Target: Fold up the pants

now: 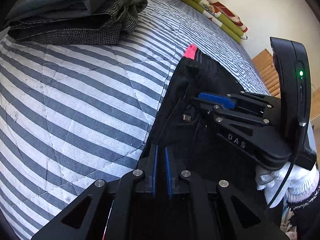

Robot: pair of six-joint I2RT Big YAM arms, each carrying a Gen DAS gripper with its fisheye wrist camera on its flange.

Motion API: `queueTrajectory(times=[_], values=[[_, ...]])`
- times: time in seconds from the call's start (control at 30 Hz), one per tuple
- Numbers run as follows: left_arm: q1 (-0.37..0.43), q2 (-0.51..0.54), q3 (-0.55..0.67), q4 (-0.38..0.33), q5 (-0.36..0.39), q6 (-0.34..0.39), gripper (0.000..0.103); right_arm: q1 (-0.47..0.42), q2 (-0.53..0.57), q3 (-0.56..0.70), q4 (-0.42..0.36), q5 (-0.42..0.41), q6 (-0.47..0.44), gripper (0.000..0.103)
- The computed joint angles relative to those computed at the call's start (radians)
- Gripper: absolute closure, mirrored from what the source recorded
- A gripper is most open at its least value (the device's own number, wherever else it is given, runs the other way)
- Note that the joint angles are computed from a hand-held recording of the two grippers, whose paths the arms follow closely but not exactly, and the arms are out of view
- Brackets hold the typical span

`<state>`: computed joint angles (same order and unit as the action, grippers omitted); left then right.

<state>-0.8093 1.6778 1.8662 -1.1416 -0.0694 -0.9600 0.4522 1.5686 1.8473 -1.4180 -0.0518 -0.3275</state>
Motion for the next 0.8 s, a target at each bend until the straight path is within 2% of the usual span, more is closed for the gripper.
queueTrajectory(times=[0.07,0.13,0.2,0.23,0.3,0.4,0.5,0.6,0.67,0.73,0.8], values=[[0.0,-0.005,-0.005,0.002,0.002,-0.003,0.095,-0.021,0.016,0.036,-0.035,-0.056,0.02,0.089],[0.001,-0.003,-0.003,0.001,0.002,-0.001,0.096,-0.055,0.042,0.095,-0.087,-0.148,0.06,0.101],[0.0,-0.003,-0.001,-0.003,0.001,0.0,0.096,-0.085,0.071,0.156,-0.144,-0.245,0.079,0.103],[0.0,-0.003,0.0,-0.005,0.0,0.003,0.096,-0.088,0.075,0.17,-0.149,-0.249,0.081,0.103],[-0.001,-0.004,0.0,-0.007,-0.002,0.006,0.096,-0.083,0.079,0.185,-0.153,-0.222,0.061,0.103],[-0.001,-0.004,0.0,-0.006,-0.002,0.007,0.096,-0.068,0.091,0.193,-0.199,-0.216,0.041,0.1],[-0.001,-0.005,0.0,-0.007,-0.001,0.006,0.095,-0.035,0.073,0.151,-0.145,-0.14,-0.001,0.097],[-0.002,-0.005,0.002,-0.012,-0.006,0.011,0.095,-0.006,0.067,0.122,-0.124,-0.08,-0.028,0.084],[-0.003,-0.007,0.002,-0.014,-0.008,0.014,0.095,0.022,0.049,0.082,-0.077,0.006,-0.07,0.071],[-0.003,-0.006,0.002,-0.015,-0.008,0.015,0.096,0.035,0.046,0.066,-0.065,0.048,-0.106,0.071],[-0.002,-0.005,0.004,-0.016,-0.009,0.015,0.096,0.03,0.049,0.072,-0.076,0.046,-0.121,0.071]])
